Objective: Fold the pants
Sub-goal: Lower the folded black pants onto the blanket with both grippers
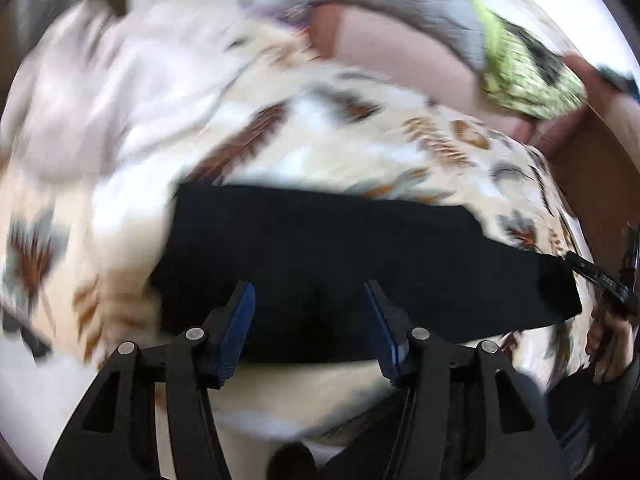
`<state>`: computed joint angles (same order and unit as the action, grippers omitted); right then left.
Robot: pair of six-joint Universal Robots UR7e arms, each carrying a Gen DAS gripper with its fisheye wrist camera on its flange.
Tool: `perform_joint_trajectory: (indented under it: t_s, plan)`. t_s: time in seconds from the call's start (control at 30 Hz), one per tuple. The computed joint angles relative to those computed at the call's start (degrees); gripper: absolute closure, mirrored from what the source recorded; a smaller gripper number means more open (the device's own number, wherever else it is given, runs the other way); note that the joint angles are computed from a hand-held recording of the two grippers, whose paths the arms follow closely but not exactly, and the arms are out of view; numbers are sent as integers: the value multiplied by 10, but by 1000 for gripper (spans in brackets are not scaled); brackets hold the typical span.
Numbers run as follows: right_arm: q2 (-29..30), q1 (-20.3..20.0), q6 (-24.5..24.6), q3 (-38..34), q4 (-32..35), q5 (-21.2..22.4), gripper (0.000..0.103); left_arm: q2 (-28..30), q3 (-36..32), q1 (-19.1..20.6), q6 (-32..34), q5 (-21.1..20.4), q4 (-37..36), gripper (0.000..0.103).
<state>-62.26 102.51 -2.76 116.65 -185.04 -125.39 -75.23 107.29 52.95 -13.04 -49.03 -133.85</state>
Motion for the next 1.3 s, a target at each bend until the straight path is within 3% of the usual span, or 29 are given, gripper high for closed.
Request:
perform_joint_trajectory:
  t_s: [0.07, 0.17, 0.27, 0.43, 0.57, 0.63, 0.7, 0.73, 0.87, 0.93, 1.0, 1.07, 1.1, 1.17, 1.23, 1.27, 1.3]
  plan:
    - [1, 3, 0, 1, -3, -8, 26, 37, -20, -10, 29, 9, 10, 46]
    - [2, 4, 8, -1, 0, -11, 26, 95, -9, -22, 67, 85, 37, 45]
    - [5, 6, 8, -3, 8, -10, 26, 87, 63, -43, 117, 150, -43, 43]
    - [11, 11, -8, -7, 5, -13, 26, 52, 28, -38, 58, 96, 54, 45]
    - [8, 10, -10, -2, -18, -7, 26, 56, -3, -40, 95, 72, -20, 45]
    - [2, 7, 1, 2, -20, -6, 26, 76, -29, -29, 81, 60, -6, 44]
    - [-10, -1, 15, 12, -25, 6, 26, 118, -52, 0, 68, 61, 55, 41]
    - [-16, -4, 25, 18, -30, 10, 26, 122, -49, 5, 66, 61, 56, 37]
    - [-60, -26, 71, 64, -81, 28, 26, 101, -59, 0, 34, 32, 60, 37]
    - [-77, -30, 78, 85, -120, 29, 25, 96, -59, -1, 61, 32, 1, 36]
    - [-95, -42, 50, 107, -164, 98, 25, 109, -67, 5, 69, 68, -32, 27]
    - [-110, -51, 11, 117, -141, 205, 25, 124, -90, 30, 25, 80, 13, 25]
    - [-110, -48, -9, 115, -114, 228, 26, 133, -94, 52, 8, 57, 23, 23]
    - [-103, -38, -24, 103, -52, 207, 26, 130, -92, 46, 15, 57, 16, 18]
    - [-89, -43, 40, 76, 66, 126, 26, 137, -110, 37, -15, 65, 68, 19]
    - [-87, -48, 71, 68, 100, 102, 30, 136, -117, 34, -22, 43, 67, 19]
    - [-94, -56, 86, 68, 109, 103, 44, 131, -117, 31, -24, 17, 55, 19]
